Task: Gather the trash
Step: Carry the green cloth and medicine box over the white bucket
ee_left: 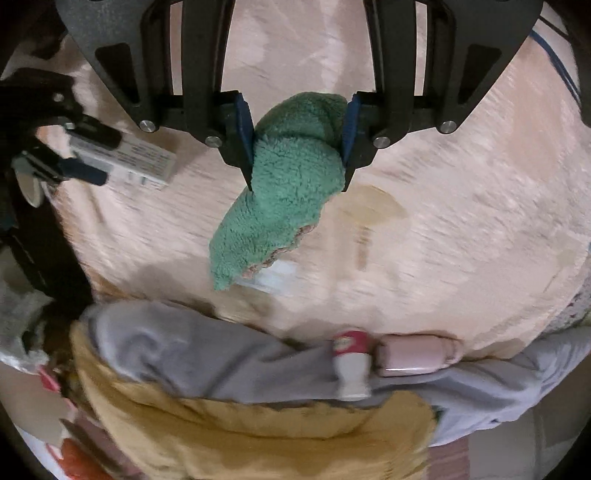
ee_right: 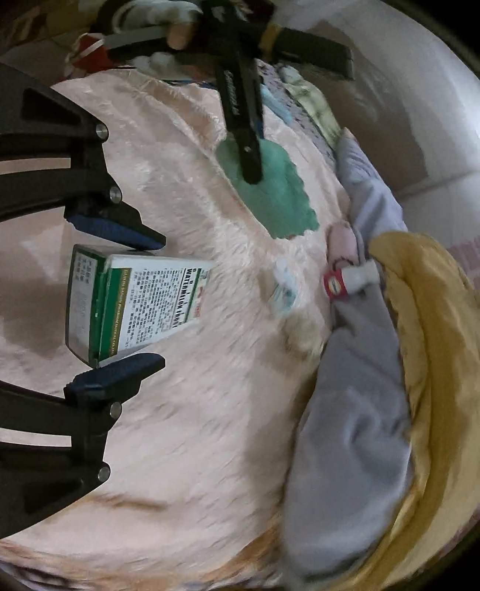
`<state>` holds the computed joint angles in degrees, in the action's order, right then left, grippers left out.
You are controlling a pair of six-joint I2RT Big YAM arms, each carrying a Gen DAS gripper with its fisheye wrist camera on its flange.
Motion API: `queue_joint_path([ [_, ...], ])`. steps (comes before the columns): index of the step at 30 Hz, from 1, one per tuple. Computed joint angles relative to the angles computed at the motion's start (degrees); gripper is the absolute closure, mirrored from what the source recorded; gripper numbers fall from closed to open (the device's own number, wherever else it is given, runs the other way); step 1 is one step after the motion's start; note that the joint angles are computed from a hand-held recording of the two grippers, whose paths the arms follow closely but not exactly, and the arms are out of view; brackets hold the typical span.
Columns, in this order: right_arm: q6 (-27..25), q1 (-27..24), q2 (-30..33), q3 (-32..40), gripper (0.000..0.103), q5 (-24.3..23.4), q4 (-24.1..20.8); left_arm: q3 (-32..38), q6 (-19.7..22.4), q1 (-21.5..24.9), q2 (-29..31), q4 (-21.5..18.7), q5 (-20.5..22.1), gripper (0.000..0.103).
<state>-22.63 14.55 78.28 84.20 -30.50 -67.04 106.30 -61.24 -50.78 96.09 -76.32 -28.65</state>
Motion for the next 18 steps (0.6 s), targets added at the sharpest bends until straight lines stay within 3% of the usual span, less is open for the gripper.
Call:
queue_joint_path([
  [6,-0.8,-3.6,-5.9,-6.1,0.048,2.0,-1.1,7.9,-0.1,-4.0,5.9,-0.8,0.1,0.066],
  [10,-4.2,-6.2,-6.3,-6.8,0.048,1.6,-6.9,11.2,0.0,-5.1,8.2,-2.9,-0.1,0.066],
  [15,-3.7,-4.4,-5.4,-6.0,0.039,3.9,-7.4,13.1,-0.9,-5.9,9.5,-5.4,-0.7,0.066],
  [18,-3.1,-2.0,-4.6,-5.7,0.039,5.9,-5.7,13.3,-1.4,-6.3,9.7,-6.1,-0.9,0.066],
])
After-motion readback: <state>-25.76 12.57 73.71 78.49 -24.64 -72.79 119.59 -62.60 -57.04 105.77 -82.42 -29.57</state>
